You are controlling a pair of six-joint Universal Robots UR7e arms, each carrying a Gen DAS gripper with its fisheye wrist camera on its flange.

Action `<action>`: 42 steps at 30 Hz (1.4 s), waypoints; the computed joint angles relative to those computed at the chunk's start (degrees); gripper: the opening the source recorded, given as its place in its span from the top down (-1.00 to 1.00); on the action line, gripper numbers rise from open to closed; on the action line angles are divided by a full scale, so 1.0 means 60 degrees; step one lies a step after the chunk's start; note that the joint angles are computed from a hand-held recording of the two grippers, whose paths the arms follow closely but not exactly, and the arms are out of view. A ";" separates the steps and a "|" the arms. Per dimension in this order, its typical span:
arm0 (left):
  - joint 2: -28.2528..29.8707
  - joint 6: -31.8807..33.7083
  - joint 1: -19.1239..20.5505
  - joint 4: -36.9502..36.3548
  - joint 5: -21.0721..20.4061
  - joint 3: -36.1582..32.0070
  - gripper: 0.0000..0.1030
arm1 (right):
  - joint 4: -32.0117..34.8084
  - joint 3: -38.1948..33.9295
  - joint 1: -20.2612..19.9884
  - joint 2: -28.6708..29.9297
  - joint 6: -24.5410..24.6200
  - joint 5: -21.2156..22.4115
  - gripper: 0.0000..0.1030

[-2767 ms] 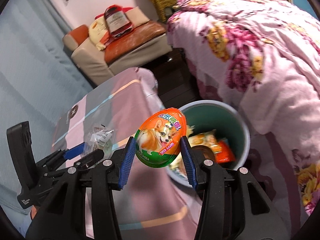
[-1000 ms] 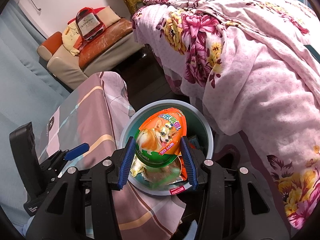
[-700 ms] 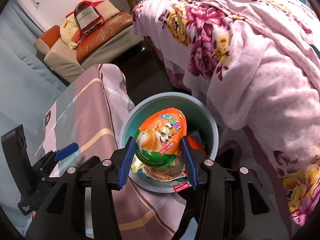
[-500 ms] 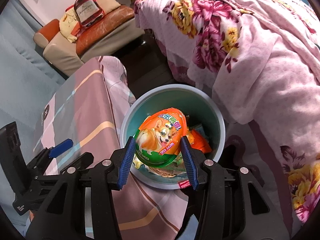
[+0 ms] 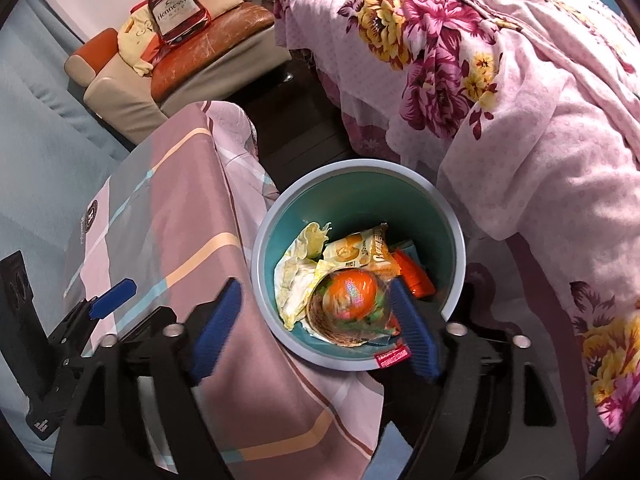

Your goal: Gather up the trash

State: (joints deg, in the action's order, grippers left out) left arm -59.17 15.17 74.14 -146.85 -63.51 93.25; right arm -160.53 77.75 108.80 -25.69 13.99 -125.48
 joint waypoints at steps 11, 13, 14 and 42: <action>-0.0447 -0.0086 -0.0071 -0.0432 0.0088 0.0441 -0.91 | -0.0283 0.0266 0.0367 -0.0109 0.0002 -0.0548 -0.59; -0.0580 -0.0068 -0.0104 -0.0359 0.0097 0.0523 -0.91 | -0.0355 0.0393 0.0404 -0.0182 -0.0071 -0.0521 -0.60; -0.0641 -0.0065 -0.0128 -0.0364 0.0140 0.0577 -0.91 | -0.0369 0.0488 0.0455 -0.0236 -0.0124 -0.0473 -0.62; -0.2657 -0.0877 -0.0954 -0.1212 0.1635 0.3073 -0.92 | -0.1224 0.2698 0.1446 -0.0994 -0.0529 -0.1897 -0.87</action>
State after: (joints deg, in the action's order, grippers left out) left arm -75.11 9.91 68.41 -154.12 -53.70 111.69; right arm -167.87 93.93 117.48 -31.65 10.82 -136.86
